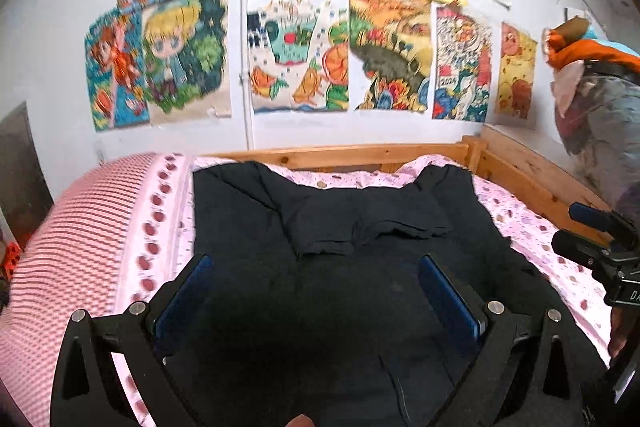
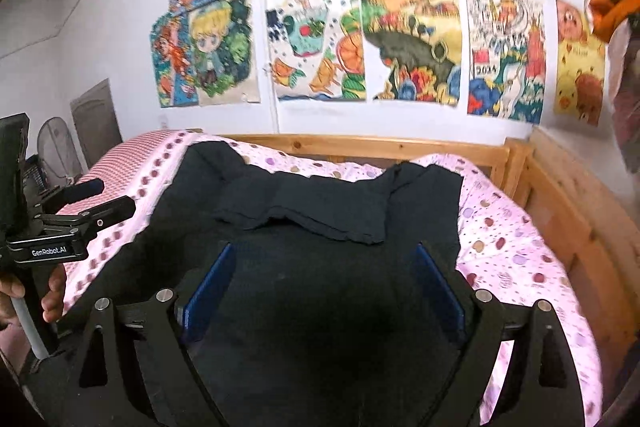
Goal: Fold large clothes
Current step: 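Pull both grippers back from the folded black jacket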
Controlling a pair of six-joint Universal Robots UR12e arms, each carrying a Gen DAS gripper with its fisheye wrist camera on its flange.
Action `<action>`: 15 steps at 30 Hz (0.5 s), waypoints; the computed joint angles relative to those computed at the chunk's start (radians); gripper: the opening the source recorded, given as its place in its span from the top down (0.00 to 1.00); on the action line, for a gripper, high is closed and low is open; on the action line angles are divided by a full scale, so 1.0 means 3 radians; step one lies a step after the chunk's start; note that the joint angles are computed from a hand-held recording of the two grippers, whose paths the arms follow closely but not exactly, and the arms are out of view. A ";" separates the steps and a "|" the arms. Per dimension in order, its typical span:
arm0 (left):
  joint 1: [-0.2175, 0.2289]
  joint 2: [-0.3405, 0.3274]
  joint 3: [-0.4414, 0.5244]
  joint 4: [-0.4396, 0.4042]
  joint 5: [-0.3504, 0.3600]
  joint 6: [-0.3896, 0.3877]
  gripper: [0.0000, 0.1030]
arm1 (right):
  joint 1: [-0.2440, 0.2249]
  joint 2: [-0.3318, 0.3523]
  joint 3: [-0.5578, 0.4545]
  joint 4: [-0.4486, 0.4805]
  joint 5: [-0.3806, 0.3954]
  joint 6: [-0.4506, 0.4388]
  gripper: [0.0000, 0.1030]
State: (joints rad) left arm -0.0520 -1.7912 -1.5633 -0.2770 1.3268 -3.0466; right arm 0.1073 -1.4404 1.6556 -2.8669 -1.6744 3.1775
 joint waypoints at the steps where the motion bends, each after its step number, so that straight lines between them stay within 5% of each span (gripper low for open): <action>1: 0.0008 0.0054 -0.0051 0.0023 0.0008 0.0007 0.00 | 0.0013 -0.0041 0.0029 0.0000 -0.0015 -0.0017 0.16; 15: 0.0219 0.0700 -0.0794 0.0120 -0.0478 0.0170 0.00 | 0.0231 -0.0664 0.0661 -0.0256 -0.0286 -0.0104 0.11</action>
State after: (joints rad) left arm 0.0136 -1.5810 -1.8015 -0.2412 1.1834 -2.9955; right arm 0.1767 -1.6397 1.8540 -2.9438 -1.7603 3.1461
